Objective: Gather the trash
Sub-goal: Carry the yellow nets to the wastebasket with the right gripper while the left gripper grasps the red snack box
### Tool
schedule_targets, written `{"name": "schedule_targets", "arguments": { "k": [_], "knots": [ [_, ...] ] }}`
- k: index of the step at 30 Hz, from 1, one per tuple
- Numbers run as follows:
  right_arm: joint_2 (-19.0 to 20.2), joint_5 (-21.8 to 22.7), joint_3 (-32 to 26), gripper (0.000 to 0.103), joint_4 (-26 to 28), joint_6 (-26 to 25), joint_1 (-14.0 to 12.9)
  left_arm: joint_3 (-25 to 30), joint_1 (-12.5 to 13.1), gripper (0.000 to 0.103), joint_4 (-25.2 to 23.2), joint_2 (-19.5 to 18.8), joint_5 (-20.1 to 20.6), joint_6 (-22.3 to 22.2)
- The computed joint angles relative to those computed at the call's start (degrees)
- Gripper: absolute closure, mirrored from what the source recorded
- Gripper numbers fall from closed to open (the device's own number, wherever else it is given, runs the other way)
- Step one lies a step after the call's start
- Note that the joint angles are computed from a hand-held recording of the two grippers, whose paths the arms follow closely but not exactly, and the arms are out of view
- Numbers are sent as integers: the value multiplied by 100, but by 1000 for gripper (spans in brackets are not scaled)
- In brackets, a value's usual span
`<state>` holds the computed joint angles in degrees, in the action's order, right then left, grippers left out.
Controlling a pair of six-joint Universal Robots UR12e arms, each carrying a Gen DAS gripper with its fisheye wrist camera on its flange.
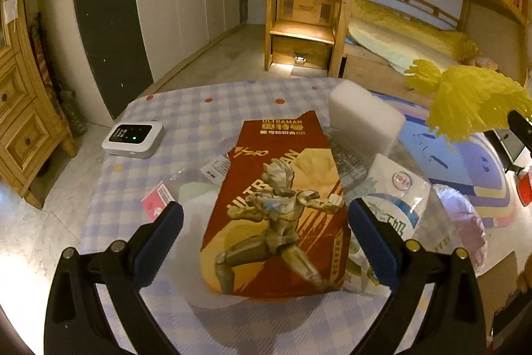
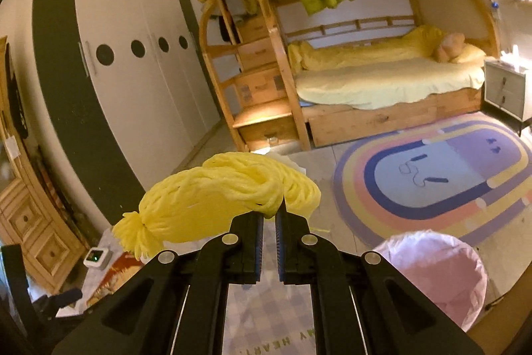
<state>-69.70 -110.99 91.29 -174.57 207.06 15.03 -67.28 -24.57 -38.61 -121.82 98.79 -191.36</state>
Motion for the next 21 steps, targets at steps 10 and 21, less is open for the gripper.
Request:
{"name": "schedule_targets", "arguments": {
  "k": [10,21],
  "knots": [
    [-63,41,140,96,-81,-157,-43,112,-19,7,-418,-63,110,153],
    [-87,30,227,96,-205,-177,-65,-236,-9,18,428,119,433,97]
  ]
}}
